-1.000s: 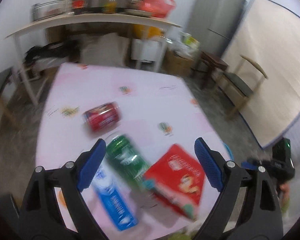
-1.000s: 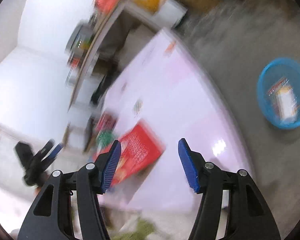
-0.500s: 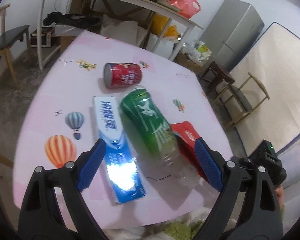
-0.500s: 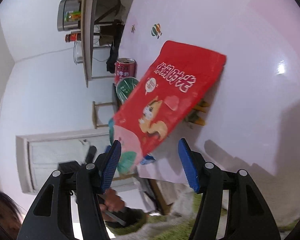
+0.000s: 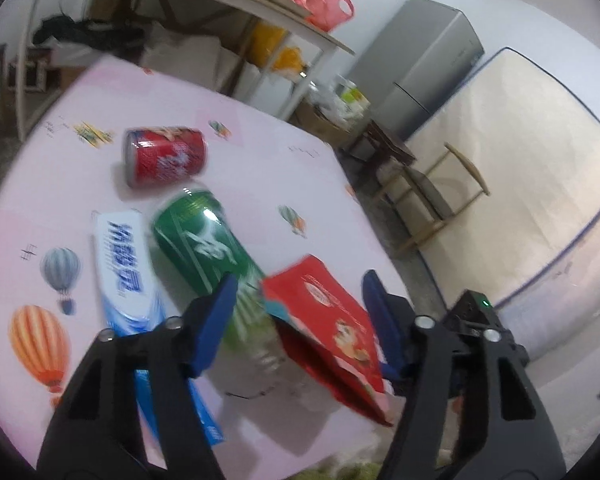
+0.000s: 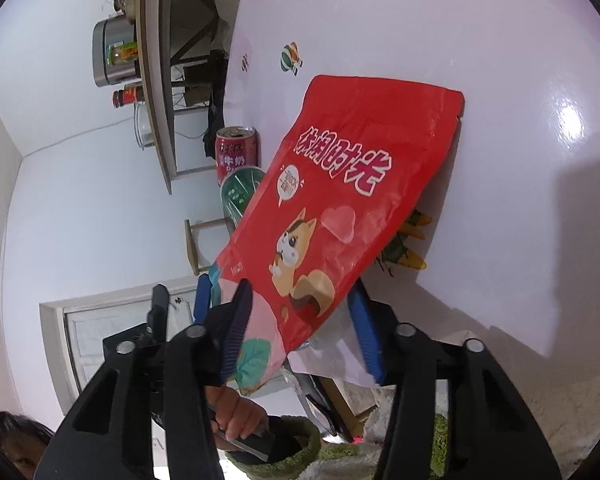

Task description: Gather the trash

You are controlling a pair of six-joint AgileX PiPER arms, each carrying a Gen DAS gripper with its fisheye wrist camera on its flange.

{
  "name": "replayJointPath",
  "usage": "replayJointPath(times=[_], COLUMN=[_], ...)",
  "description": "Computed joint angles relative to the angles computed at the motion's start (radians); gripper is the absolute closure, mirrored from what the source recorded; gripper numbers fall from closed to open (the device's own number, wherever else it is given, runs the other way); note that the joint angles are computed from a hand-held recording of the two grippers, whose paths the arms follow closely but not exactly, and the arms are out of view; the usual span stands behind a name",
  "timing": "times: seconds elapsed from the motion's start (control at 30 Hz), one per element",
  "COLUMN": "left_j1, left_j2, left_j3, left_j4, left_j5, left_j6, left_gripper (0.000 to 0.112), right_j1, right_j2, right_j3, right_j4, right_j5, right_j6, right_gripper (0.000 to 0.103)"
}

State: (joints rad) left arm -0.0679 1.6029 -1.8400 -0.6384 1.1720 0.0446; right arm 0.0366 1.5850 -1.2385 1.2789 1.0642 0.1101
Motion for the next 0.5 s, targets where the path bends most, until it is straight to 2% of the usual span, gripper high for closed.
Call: replayJointPath(times=[0.13, 0.23, 0.5], left_j1=[0.008, -0.001, -0.059], left_j2=[-0.014, -0.018, -0.024], left_j3=[0.054, 0.078, 0.125], left_j4=[-0.109, -0.157, -0.185], left_j5=[0.000, 0.017, 0.024], left_j6=[0.072, 0.110, 0.142], left_gripper=[0.064, 0.066, 0.068], right_j1=[-0.005, -0.008, -0.028], right_j2=[0.005, 0.011, 0.018], right_j3=[-0.003, -0.002, 0.027], right_j4=[0.006, 0.013, 0.043], right_j5=[-0.003, -0.004, -0.002], right_j6=[-0.007, -0.011, -0.022], right_gripper=[0.072, 0.077, 0.079])
